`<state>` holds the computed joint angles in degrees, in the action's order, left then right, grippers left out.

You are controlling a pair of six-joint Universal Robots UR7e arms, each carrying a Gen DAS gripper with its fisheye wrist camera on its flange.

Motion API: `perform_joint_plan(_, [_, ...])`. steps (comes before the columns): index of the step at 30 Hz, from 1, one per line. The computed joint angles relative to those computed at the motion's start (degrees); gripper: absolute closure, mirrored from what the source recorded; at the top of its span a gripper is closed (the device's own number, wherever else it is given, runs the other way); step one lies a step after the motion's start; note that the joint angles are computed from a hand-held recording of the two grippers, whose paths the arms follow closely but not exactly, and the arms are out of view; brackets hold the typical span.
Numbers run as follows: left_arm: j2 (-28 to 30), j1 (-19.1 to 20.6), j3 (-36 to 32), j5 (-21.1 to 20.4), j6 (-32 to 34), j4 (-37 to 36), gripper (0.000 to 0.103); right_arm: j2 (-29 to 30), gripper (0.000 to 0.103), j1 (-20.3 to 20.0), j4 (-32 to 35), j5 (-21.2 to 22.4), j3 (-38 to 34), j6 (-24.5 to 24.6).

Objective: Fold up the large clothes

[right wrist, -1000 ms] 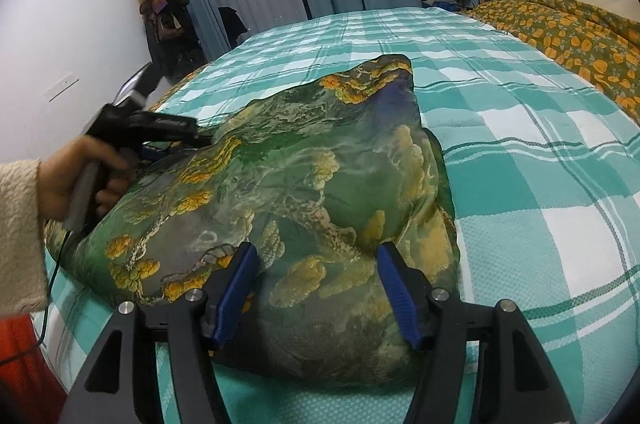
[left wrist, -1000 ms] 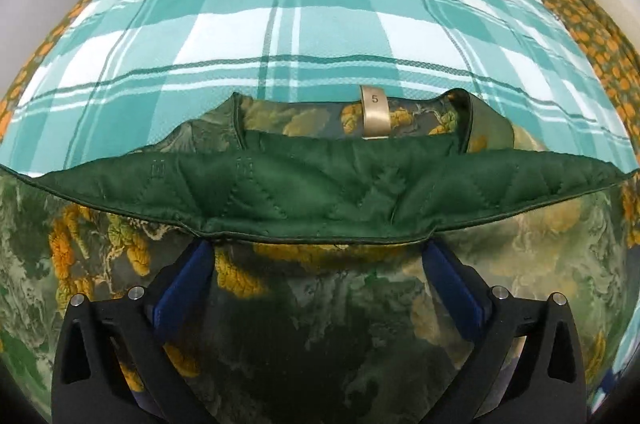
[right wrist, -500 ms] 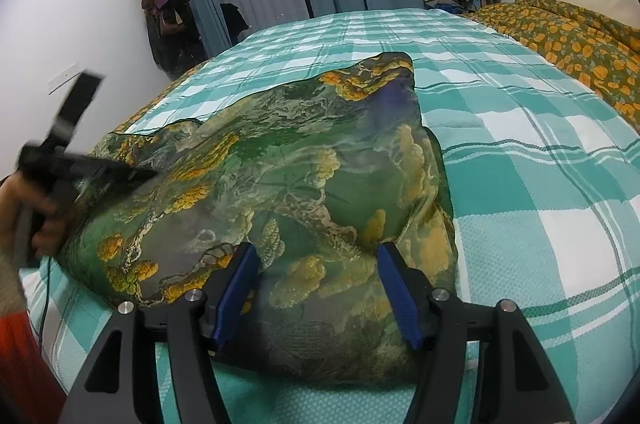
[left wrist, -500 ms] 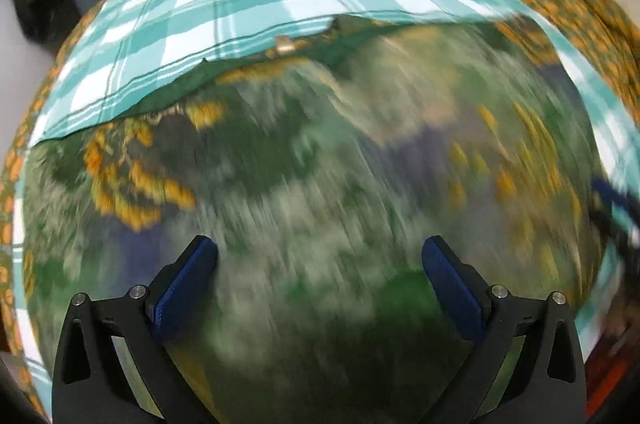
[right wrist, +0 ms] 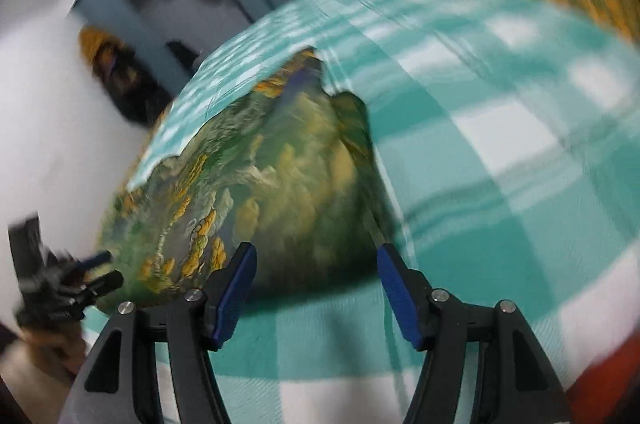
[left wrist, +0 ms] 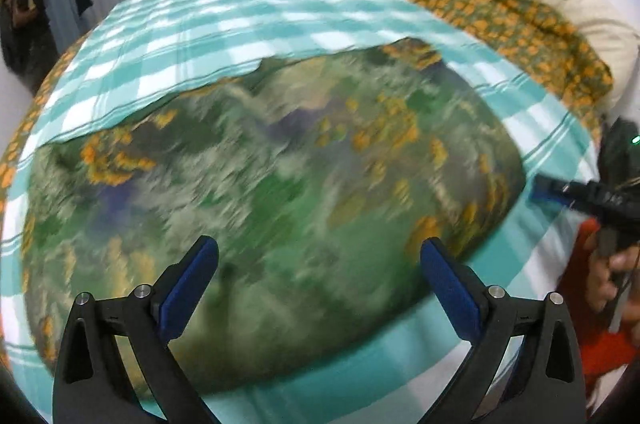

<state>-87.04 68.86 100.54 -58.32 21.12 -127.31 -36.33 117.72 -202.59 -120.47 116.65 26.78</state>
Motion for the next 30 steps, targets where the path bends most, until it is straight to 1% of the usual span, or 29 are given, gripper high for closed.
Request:
perform_joint_plan(2, [1.93,0.77,-0.9,-0.78,-0.02,1.02,0.002,0.19,0.039,-1.67,-1.33,4.17,0.57,3.02])
perform_joint_plan(3, [2.87,1.1,-1.18,-0.23,-0.45,1.62,0.002,0.63,0.039,-2.95,-2.19,7.49,0.41,3.96])
perform_joint_plan(5, [4.76,2.43,-1.61,0.43,-1.65,2.45,0.001,1.39,0.039,-3.82,-1.28,8.87,-0.71,5.62])
perform_joint_plan(6, [5.0,2.96,-1.53,-0.1,-1.8,1.96,0.001,1.97,0.038,-4.5,-1.2,9.78,-1.33,6.8])
perform_joint_plan(7, [5.24,3.81,-1.57,-1.54,-1.94,1.04,0.001,2.52,0.037,-5.44,-1.61,11.0,-1.79,8.42])
perform_joint_plan(8, [5.13,4.16,-1.44,-2.22,-2.13,0.65,0.001,3.24,0.036,-5.97,-2.73,11.72,-2.37,9.99])
perform_joint_plan(9, [5.04,4.31,-1.42,-2.62,-2.29,0.5,0.001,4.14,0.035,-6.79,-5.24,12.79,-2.84,11.63])
perform_joint_plan(11, [4.93,4.04,-1.02,-2.09,-1.86,0.21,0.001,5.54,0.035,-7.57,-8.32,13.2,-3.88,13.4])
perform_joint_plan(12, [4.94,3.81,-0.94,-1.6,-1.54,0.42,0.001,6.08,0.037,-7.85,-9.32,13.35,-4.24,14.03])
perform_joint_plan(13, [4.82,3.53,-0.91,-1.19,-1.48,0.94,0.001,6.64,0.049,-7.92,-10.13,12.8,-4.67,14.48])
perform_joint_plan(15, [4.34,2.56,-1.25,0.34,-2.5,3.33,0.001,7.4,0.06,-7.18,-11.23,10.64,-5.09,13.45])
perform_joint_plan(16, [4.03,1.45,-2.33,1.75,-3.8,6.36,0.004,7.67,0.067,-6.05,-11.95,8.69,-5.21,11.57])
perform_joint_plan(17, [3.96,0.89,-3.36,1.98,-4.32,8.03,0.013,7.75,0.07,-4.81,-11.92,6.75,-5.5,9.66])
perform_joint_plan(18, [3.62,0.13,-5.05,1.35,-5.1,10.58,0.016,7.57,0.073,-2.99,-11.12,4.14,-6.19,6.52])
perform_joint_plan(19, [3.59,-0.15,-6.46,0.52,-5.36,12.07,0.017,7.39,0.075,-1.63,-10.32,2.33,-6.92,4.02])
perform_joint_plan(21, [3.52,-2.23,-10.52,-1.44,-6.02,14.03,0.017,6.86,0.076,1.43,-9.24,-1.7,-8.72,-3.72])
perform_joint_plan(23, [4.44,-4.22,-15.16,-3.89,-6.78,16.7,0.014,7.98,0.076,5.28,-8.6,-6.41,-12.39,-13.4])
perform_joint_plan(25, [5.96,-5.56,-19.73,-6.62,-7.66,20.39,0.01,9.78,0.076,9.05,-7.84,-9.64,-16.7,-23.26])
perform_joint_plan(26, [7.25,-6.39,-22.6,-7.97,-8.24,22.81,0.009,10.69,0.076,10.45,-7.31,-10.55,-18.79,-27.43])
perform_joint_plan(28, [9.72,-7.54,-27.14,-9.78,-9.2,27.19,0.007,12.62,0.076,13.08,-6.07,-10.68,-22.66,-34.98])
perform_joint_plan(29, [11.34,-7.91,-29.71,-10.72,-9.96,30.68,0.006,13.32,0.076,14.13,-5.29,-10.63,-24.02,-37.64])
perform_joint_plan(30, [12.84,-8.21,-31.78,-10.68,-10.82,34.15,0.006,14.24,0.076,15.03,-4.05,-10.53,-25.79,-40.12])
